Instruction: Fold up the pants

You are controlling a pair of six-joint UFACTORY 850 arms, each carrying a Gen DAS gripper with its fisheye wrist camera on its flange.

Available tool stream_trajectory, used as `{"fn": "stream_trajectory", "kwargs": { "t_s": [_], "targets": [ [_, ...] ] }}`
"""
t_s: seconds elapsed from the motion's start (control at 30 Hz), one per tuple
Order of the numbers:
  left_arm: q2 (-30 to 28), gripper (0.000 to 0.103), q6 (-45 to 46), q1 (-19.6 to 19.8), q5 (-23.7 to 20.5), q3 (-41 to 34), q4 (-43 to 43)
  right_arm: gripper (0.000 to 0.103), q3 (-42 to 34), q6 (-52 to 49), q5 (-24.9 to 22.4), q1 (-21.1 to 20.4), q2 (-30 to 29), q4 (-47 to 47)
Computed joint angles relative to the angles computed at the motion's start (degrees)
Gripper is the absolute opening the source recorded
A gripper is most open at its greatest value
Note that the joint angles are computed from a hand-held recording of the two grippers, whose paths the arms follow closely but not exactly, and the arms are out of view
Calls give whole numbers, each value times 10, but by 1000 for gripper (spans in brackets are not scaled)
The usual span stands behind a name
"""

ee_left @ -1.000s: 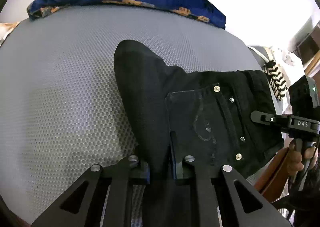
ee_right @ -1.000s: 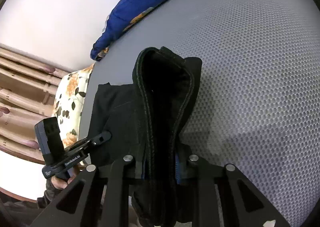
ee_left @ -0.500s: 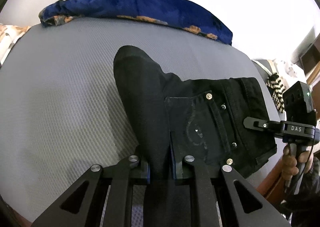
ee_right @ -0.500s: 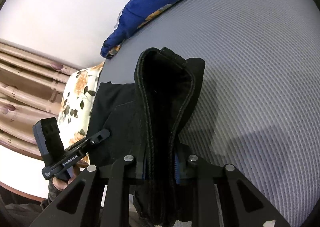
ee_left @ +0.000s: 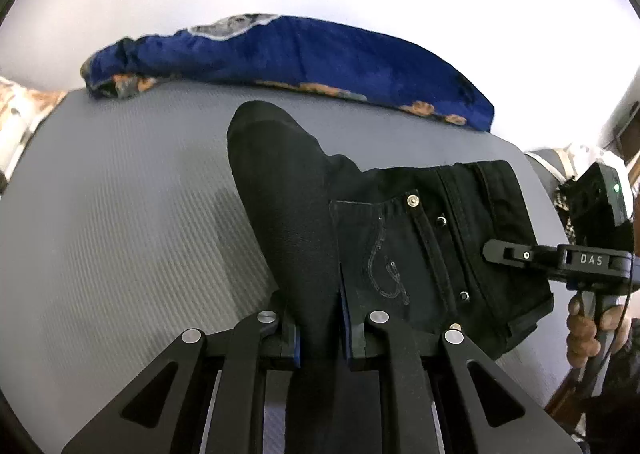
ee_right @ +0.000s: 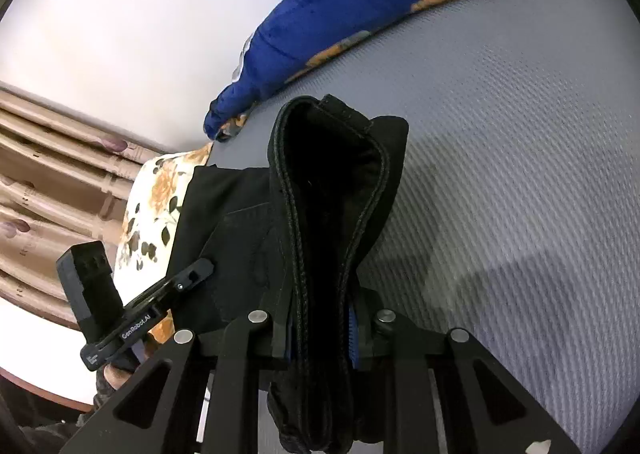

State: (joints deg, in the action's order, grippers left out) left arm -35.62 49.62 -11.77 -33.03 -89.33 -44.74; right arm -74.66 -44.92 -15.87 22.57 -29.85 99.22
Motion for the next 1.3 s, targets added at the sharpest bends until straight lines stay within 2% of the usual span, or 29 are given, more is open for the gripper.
{"fn": "stream_trajectory", "kwargs": {
  "t_s": [0.23,0.43,0.6,0.8,0.87,1.0,1.03,1.17,1.23,1.3],
  "targets": [
    [-58,14,-43,3,-13,-95,29,19,-65,77,-13,-19,-43,-103],
    [-99,14,-67,-1,-10,-158,58,19,-105,106,-18,-32,-71,-139],
    [-140,14,-86,0,-28,-207,72,19,-119,143,-19,-39,-87,-178],
    [-166,15,-101,-1,-23,-224,99,19,-130,178,-16,-42,-102,-205],
    [-172,17,-107,-1,-23,-228,114,20,-134,223,-8,-40,-105,-257],
    [-181,24,-129,-4,-18,-232,146,25,-136,285,3,-37,-110,-319],
    [-181,29,-134,-4,-13,-230,150,29,-138,320,8,-36,-111,-353],
    [-180,39,-156,-5,0,-222,168,37,-142,455,18,-27,-111,-494],
    [-171,51,-181,-9,19,-206,199,40,-139,520,21,-21,-106,-566],
    [-160,54,-193,-10,34,-186,213,42,-126,589,29,-14,-96,-642]
  ]
}}
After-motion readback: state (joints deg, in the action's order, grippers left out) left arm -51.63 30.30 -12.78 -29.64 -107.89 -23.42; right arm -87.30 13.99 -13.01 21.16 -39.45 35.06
